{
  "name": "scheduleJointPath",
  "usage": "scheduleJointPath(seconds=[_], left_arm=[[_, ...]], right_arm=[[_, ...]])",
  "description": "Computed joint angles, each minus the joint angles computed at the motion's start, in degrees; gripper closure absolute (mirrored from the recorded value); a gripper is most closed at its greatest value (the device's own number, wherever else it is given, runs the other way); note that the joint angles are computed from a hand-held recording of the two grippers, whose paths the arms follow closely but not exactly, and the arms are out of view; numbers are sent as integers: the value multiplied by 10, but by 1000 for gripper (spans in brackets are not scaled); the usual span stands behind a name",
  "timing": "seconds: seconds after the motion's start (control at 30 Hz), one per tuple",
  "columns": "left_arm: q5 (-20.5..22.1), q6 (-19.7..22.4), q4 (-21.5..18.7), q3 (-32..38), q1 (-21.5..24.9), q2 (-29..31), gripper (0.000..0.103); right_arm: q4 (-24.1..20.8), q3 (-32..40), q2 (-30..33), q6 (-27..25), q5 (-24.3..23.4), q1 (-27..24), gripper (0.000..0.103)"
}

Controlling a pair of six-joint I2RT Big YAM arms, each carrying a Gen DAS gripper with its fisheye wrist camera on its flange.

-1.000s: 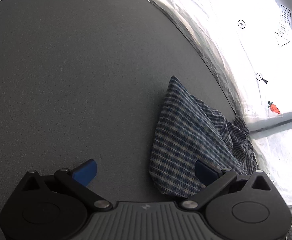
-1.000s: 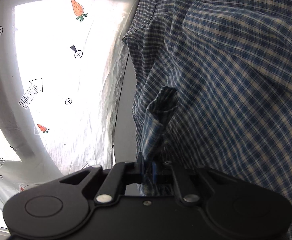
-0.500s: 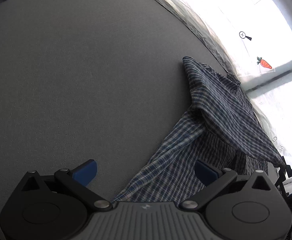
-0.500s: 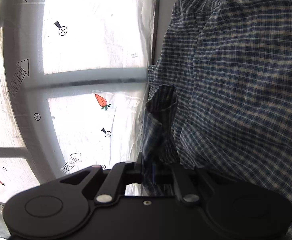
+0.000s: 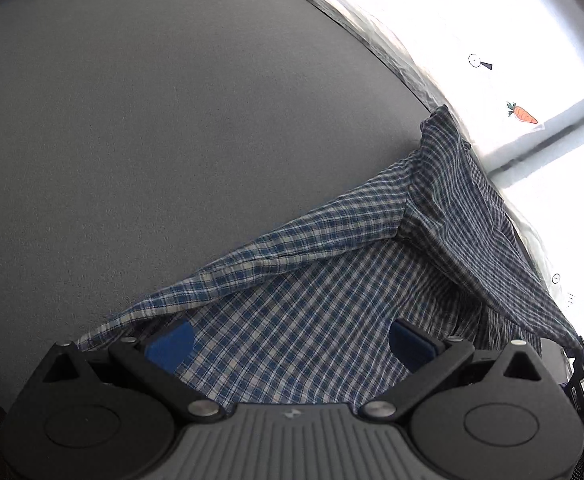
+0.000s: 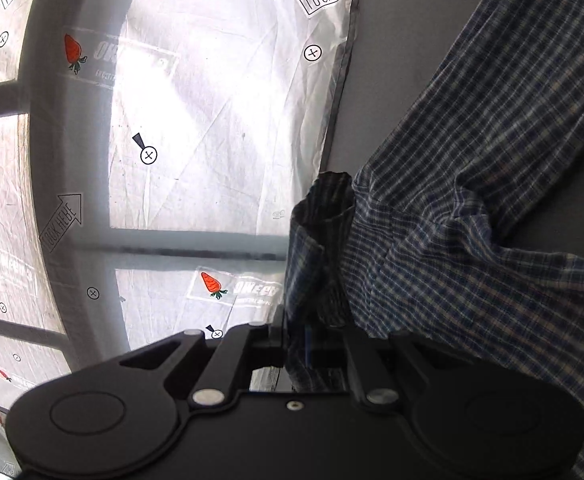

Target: Fold clothes

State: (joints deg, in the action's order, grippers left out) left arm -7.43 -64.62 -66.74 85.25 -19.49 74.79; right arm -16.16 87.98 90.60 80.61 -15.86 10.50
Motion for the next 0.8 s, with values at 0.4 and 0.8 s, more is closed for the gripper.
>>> scheduleJointPath(seconds=[0.4, 0.8], left_arm=[[-55, -12, -82, 98, -54, 66, 0], [-66, -34, -143, 135, -55, 90, 0]], right_arm=[[-57, 0, -2, -152, -47, -70, 95], [-142, 11, 25, -233, -26, -119, 95]])
